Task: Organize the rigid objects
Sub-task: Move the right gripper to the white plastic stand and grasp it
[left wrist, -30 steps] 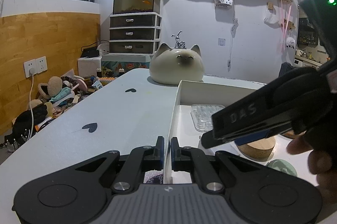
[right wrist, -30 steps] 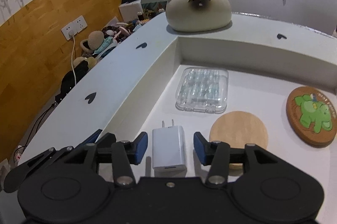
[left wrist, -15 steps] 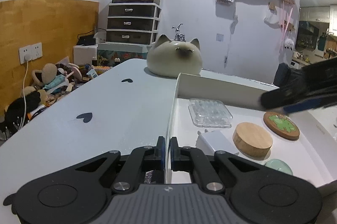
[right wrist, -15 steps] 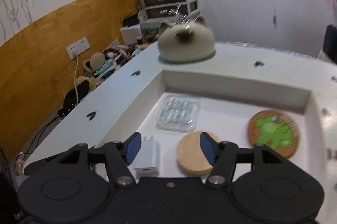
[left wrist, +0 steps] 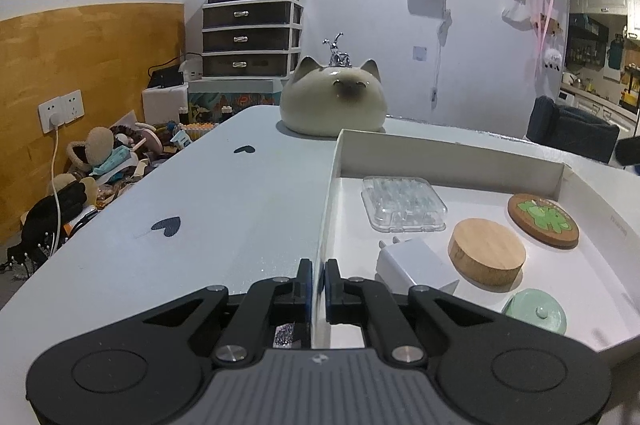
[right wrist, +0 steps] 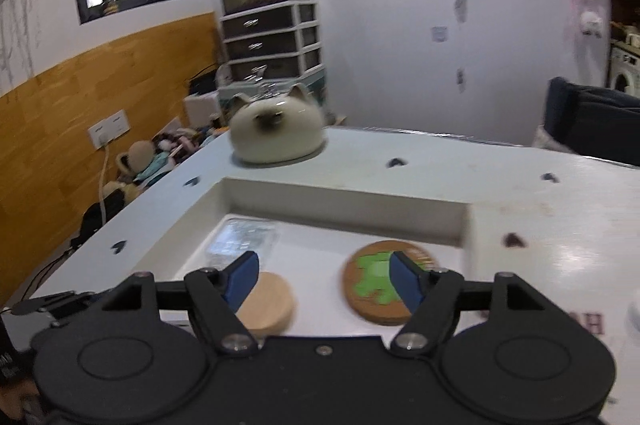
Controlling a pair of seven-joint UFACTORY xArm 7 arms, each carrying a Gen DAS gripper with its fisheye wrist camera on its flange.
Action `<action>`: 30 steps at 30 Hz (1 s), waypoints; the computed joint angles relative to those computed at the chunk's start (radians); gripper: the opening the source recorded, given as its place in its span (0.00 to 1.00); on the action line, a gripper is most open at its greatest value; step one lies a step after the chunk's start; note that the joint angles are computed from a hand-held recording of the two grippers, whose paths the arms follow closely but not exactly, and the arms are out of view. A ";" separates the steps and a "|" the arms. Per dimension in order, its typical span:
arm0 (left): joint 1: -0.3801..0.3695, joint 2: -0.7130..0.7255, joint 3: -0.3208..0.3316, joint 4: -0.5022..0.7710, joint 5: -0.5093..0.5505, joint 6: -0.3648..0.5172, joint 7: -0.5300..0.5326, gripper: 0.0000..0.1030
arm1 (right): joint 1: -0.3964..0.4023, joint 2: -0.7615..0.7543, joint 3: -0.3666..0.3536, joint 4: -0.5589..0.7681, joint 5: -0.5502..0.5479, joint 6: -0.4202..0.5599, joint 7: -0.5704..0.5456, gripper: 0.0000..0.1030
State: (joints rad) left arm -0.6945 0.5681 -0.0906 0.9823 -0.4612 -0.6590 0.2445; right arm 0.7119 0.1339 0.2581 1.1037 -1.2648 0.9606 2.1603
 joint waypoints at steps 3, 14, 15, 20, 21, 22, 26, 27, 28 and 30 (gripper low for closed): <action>-0.002 -0.011 0.002 -0.004 -0.007 0.015 0.006 0.05 | 0.007 -0.071 0.018 -0.086 0.033 0.074 0.039 0.72; -0.004 -0.045 0.001 -0.036 -0.020 0.025 -0.006 0.04 | -0.008 -0.244 0.136 -0.334 0.252 0.260 0.199 0.72; -0.003 -0.044 0.000 -0.036 -0.020 0.023 -0.006 0.04 | -0.009 -0.252 0.142 -0.352 0.277 0.260 0.214 0.72; -0.005 -0.044 0.000 -0.034 -0.031 0.022 -0.008 0.05 | -0.014 -0.243 0.158 -0.398 0.370 0.232 0.270 0.72; -0.006 -0.043 0.000 -0.033 -0.034 0.022 -0.009 0.05 | -0.013 -0.239 0.159 -0.403 0.380 0.225 0.279 0.72; -0.007 -0.043 0.000 -0.033 -0.036 0.021 -0.010 0.05 | -0.014 -0.231 0.158 -0.407 0.386 0.212 0.290 0.72; -0.024 -0.039 0.008 -0.024 -0.062 0.021 0.008 0.05 | -0.009 -0.200 0.151 -0.416 0.376 0.162 0.340 0.72; -0.020 -0.038 0.006 -0.024 -0.059 0.020 0.006 0.05 | -0.009 -0.192 0.147 -0.411 0.372 0.157 0.342 0.72; -0.015 -0.037 0.002 -0.024 -0.053 0.018 0.001 0.05 | -0.009 -0.183 0.143 -0.406 0.365 0.151 0.343 0.72; -0.002 -0.032 -0.006 -0.024 -0.033 0.010 -0.013 0.05 | -0.008 -0.172 0.134 -0.399 0.357 0.146 0.343 0.71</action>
State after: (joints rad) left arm -0.6970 0.5361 -0.0968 0.9583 -0.4943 -0.6493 0.2310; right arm 0.7041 -0.0382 0.3922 0.7047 -0.9077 1.1066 2.5031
